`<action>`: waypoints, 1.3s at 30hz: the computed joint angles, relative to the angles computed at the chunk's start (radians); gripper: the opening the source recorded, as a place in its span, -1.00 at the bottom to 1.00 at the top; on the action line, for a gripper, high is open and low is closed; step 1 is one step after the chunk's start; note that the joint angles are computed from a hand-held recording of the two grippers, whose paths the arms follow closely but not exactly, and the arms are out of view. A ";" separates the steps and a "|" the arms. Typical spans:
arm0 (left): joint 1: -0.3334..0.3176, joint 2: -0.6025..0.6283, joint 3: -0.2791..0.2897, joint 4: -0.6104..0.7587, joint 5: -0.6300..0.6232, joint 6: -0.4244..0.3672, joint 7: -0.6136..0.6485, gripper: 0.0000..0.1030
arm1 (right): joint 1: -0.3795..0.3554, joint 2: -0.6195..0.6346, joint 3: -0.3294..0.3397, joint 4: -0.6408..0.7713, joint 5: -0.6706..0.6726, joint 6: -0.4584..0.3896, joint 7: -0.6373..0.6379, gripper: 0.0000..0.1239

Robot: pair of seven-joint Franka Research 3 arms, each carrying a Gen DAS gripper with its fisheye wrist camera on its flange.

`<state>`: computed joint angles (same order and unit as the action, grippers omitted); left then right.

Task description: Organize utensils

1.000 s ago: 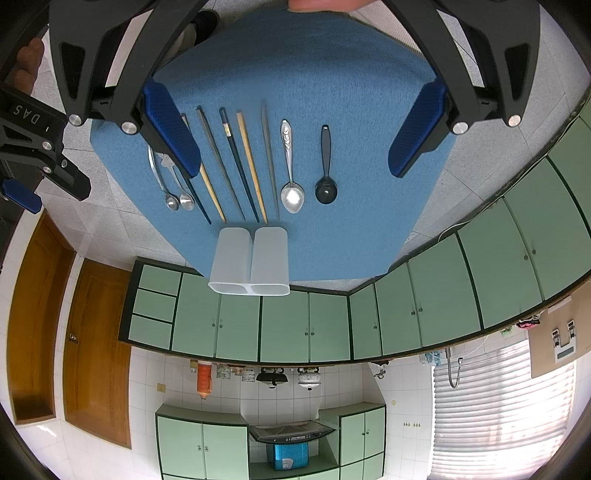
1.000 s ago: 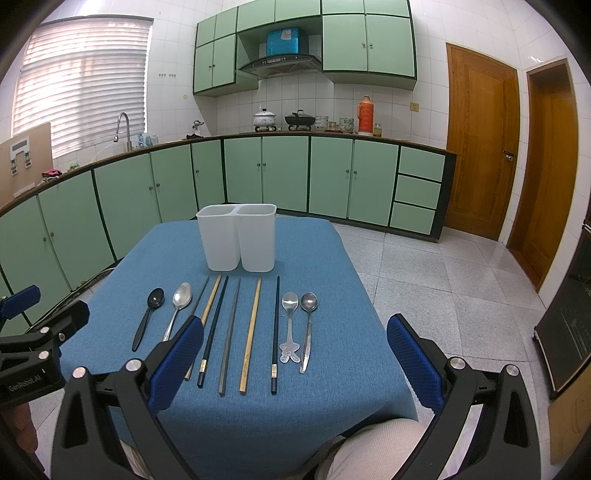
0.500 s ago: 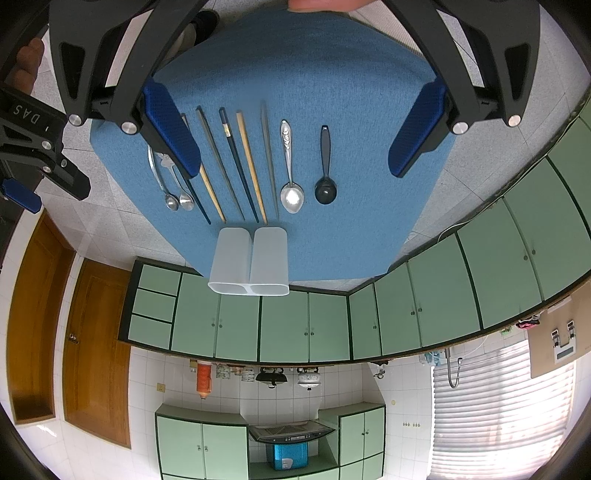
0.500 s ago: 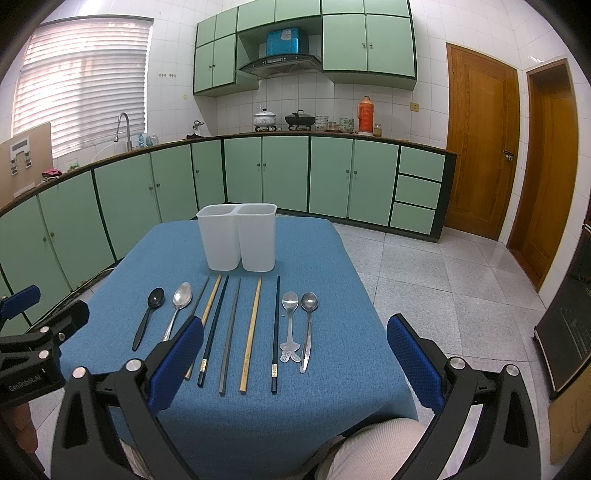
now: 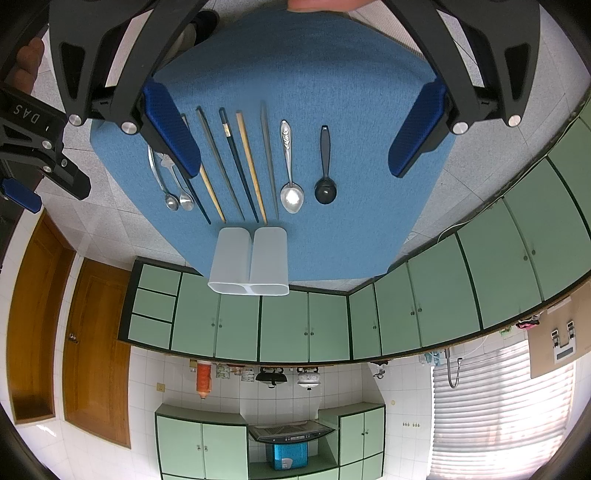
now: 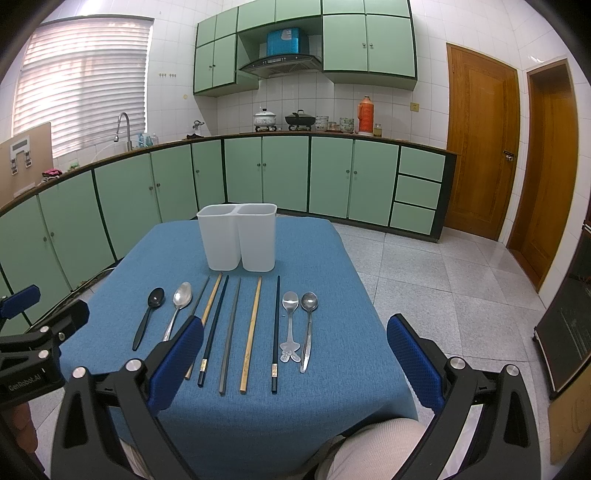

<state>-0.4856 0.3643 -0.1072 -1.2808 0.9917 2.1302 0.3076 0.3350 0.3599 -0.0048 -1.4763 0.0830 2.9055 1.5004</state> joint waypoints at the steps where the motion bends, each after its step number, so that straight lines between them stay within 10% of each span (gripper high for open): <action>1: 0.000 0.000 0.000 0.000 0.000 0.000 0.000 0.91 | 0.001 0.000 -0.001 0.000 -0.001 0.000 0.001 0.57; 39: 0.007 -0.008 0.001 -0.016 -0.010 0.007 -0.001 0.91 | 0.001 0.009 -0.001 0.012 -0.002 -0.007 0.003 0.57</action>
